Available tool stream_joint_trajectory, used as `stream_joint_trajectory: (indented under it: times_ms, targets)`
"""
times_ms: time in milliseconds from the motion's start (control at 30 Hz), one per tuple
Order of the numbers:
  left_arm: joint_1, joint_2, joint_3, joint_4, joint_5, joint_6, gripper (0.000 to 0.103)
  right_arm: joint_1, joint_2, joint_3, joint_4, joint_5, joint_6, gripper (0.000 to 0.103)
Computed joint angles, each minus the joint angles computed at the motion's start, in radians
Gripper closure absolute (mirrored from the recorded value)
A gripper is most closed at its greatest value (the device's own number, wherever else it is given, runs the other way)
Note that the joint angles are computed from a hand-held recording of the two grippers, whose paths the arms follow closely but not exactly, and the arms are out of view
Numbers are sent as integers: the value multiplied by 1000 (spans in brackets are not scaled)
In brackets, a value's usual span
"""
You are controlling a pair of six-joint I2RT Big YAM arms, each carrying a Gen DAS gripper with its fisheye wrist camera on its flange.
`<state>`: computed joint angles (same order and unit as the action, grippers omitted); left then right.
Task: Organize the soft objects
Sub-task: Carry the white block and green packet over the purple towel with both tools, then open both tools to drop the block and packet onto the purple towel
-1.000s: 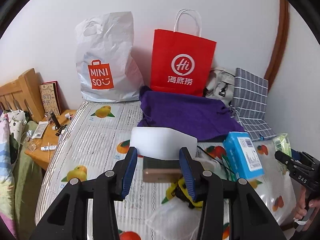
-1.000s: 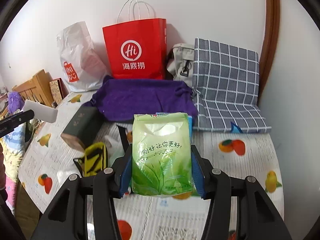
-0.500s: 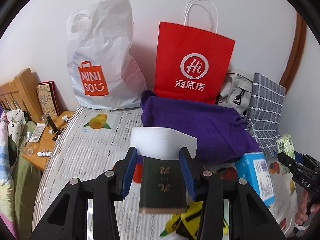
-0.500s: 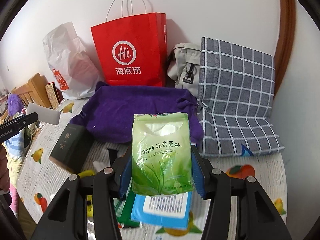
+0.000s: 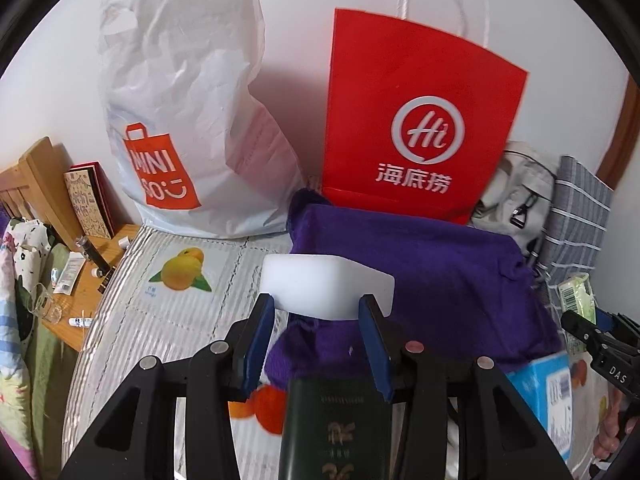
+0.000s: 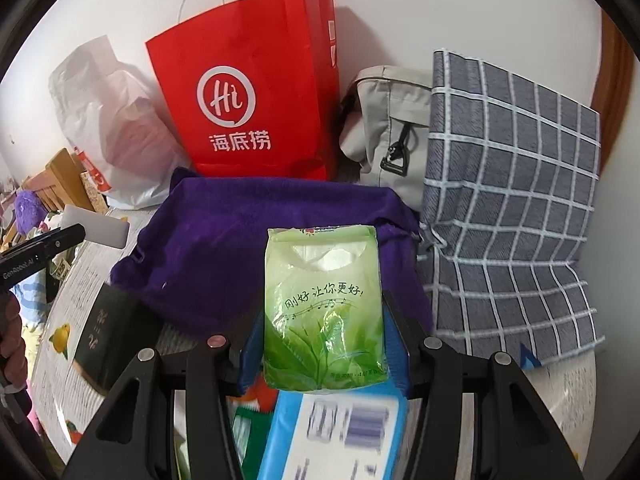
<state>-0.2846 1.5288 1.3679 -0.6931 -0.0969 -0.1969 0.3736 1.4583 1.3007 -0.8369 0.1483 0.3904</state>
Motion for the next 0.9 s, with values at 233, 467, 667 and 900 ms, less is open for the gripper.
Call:
stream_joint_trajectory:
  times_ms: [233, 467, 667, 900]
  targets:
    - [10, 119, 99, -13, 9, -16, 61, -36, 111, 77, 5, -62, -37, 52]
    - [16, 228, 205, -37, 29, -48, 61, -67, 179, 97, -9, -116, -40, 52]
    - [11, 294, 270, -40, 54, -59, 61, -79, 219, 104, -24, -137, -39, 51]
    - [8, 329, 296, -36, 49, -51, 59, -91, 237, 95, -6, -157, -22, 51]
